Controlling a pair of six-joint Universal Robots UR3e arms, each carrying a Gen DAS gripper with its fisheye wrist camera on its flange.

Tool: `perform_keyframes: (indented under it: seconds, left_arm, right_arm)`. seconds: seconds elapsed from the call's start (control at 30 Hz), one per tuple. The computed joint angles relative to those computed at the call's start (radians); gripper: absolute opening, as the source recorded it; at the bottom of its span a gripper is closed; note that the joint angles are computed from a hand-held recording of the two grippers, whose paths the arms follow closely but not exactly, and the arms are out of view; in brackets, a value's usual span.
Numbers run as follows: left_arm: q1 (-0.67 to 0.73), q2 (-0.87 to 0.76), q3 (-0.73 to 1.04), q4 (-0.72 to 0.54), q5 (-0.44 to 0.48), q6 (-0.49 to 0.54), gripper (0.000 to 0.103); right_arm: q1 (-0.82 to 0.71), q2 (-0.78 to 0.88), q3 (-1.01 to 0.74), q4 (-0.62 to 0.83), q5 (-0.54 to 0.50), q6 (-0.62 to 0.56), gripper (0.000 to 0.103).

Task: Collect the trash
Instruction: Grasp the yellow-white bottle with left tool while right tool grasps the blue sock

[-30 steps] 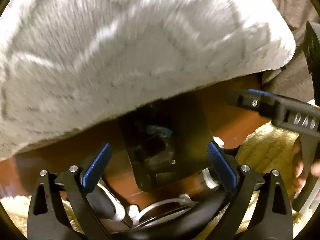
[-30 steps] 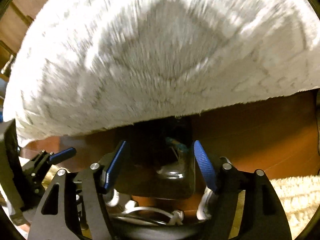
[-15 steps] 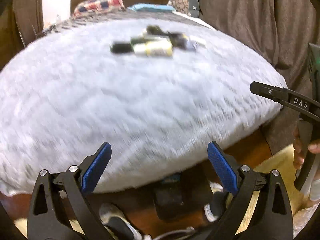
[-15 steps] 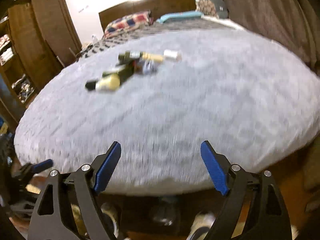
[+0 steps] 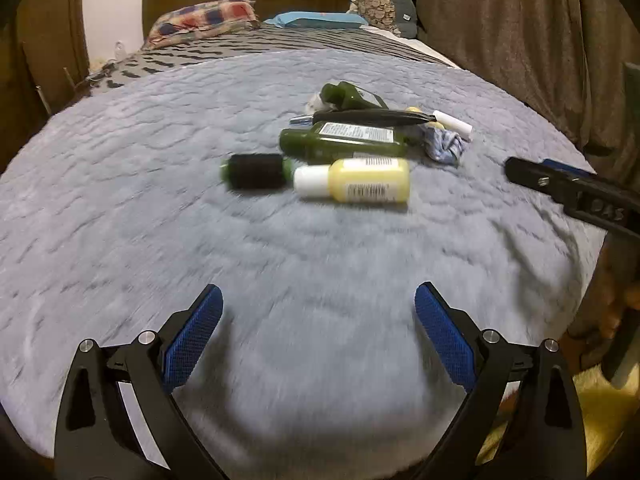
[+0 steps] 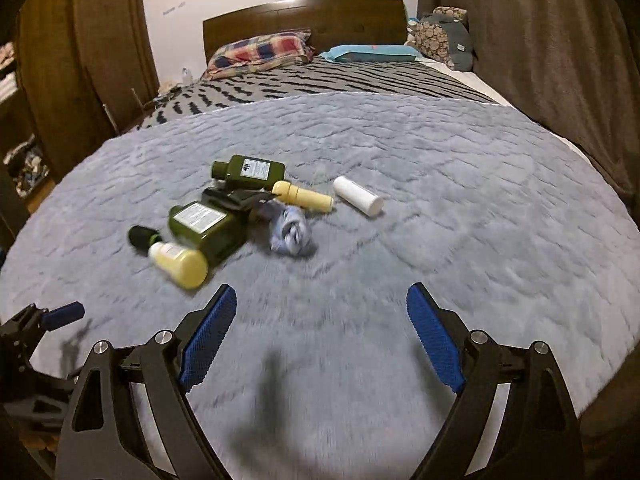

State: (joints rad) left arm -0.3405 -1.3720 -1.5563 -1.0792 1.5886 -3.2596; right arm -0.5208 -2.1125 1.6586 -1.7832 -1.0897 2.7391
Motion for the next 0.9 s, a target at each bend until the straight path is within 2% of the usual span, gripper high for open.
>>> perform_keyframes:
  seconds: [0.1, 0.3, 0.63, 0.7, 0.8, 0.87, 0.9]
  left_arm:
    - [0.037, -0.051, 0.008, 0.044, -0.056, 0.003, 0.092]
    - [0.056, -0.158, 0.085, 0.080, -0.100, 0.002, 0.092]
    - [0.065, -0.333, 0.262, 0.069, -0.169, -0.014, 0.092]
    - [0.048, -0.355, 0.291, 0.053, -0.165, -0.014, 0.092]
    - [0.017, -0.377, 0.313, 0.052, -0.155, 0.003, 0.092]
    - [0.009, -0.390, 0.325, 0.051, -0.141, -0.005, 0.092]
    - [0.011, -0.395, 0.330, 0.049, -0.143, -0.006, 0.092]
  right_arm:
    - [0.073, 0.091, 0.027, -0.133, -0.043, 0.068, 0.086]
    - [0.108, 0.206, 0.030, -0.244, -0.025, 0.129, 0.076]
    - [0.193, 0.327, -0.039, -0.297, -0.049, 0.157, 0.058]
    - [0.207, 0.340, -0.049, -0.294, -0.061, 0.158, 0.057]
    - [0.173, 0.340, -0.060, -0.257, -0.016, 0.153, 0.056]
    - [0.159, 0.346, -0.071, -0.237, -0.003, 0.149, 0.050]
    - [0.161, 0.349, -0.073, -0.236, -0.005, 0.148, 0.042]
